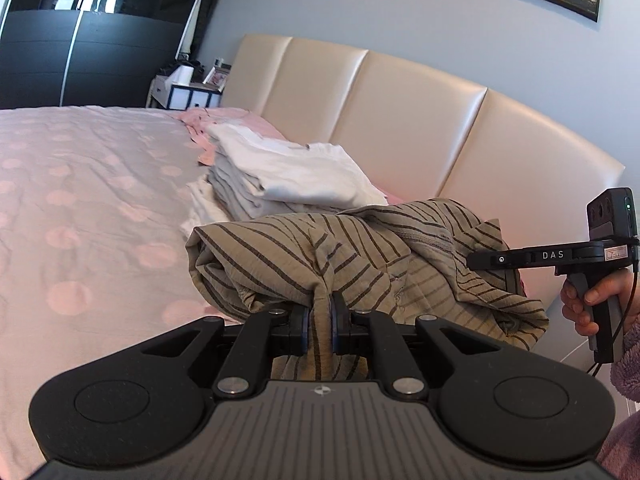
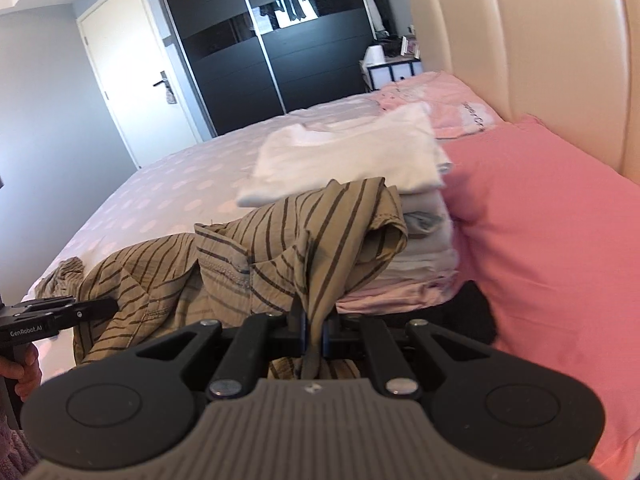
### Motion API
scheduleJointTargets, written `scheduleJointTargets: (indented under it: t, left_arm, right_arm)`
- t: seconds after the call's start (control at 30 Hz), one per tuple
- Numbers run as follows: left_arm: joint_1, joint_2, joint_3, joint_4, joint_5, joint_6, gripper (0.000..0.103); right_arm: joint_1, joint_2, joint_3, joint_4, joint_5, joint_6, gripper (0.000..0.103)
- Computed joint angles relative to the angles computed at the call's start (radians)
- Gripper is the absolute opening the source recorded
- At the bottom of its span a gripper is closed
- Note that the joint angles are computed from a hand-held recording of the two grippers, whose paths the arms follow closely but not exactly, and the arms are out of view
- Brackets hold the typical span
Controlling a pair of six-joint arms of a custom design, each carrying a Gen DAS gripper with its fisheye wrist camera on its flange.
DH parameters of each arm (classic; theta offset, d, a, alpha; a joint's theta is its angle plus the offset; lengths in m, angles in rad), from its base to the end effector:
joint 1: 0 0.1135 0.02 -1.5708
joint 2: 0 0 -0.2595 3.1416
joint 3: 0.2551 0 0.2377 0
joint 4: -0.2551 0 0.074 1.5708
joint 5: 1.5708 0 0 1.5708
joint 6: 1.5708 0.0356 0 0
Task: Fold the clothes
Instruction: 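Carry the folded shirt with both tools toward the stack of folded shirts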
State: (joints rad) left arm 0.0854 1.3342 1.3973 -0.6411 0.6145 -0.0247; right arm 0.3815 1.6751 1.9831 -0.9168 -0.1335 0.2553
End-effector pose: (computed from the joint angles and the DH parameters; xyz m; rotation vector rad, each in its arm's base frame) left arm 0.2720 0.0027 0.3838 0.2403 2.0777 -0.6199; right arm 0.3116 0.1301 0.4360 -0.2170 2.2079 0.5030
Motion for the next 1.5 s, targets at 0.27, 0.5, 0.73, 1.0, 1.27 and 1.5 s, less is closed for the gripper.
scheduleJointTargets:
  t: [0.27, 0.5, 0.73, 1.0, 1.27, 1.5]
  left_arm:
    - [-0.156, 0.133, 0.000, 0.100, -0.099, -0.060, 0.008]
    - [-0.199, 0.244, 0.008, 0.150, -0.119, -0.071, 0.008]
    - [-0.211, 0.317, 0.023, 0.168, -0.159, -0.058, 0.008]
    - [-0.208, 0.405, 0.061, 0.157, -0.176, -0.049, 0.008]
    - [-0.220, 0.460, 0.063, 0.130, -0.203, -0.037, 0.008]
    - [-0.222, 0.473, 0.053, 0.139, -0.216, -0.049, 0.011]
  right_arm:
    - [-0.165, 0.023, -0.084, 0.049, -0.098, -0.026, 0.008]
    - [-0.243, 0.074, -0.136, 0.087, -0.147, -0.031, 0.008]
    - [-0.254, 0.173, -0.121, 0.112, -0.143, -0.019, 0.009]
    - [-0.259, 0.255, -0.136, 0.140, -0.127, -0.012, 0.009]
    - [-0.239, 0.276, -0.186, 0.164, -0.065, -0.022, 0.010]
    - [-0.228, 0.283, -0.197, 0.170, -0.019, -0.013, 0.017]
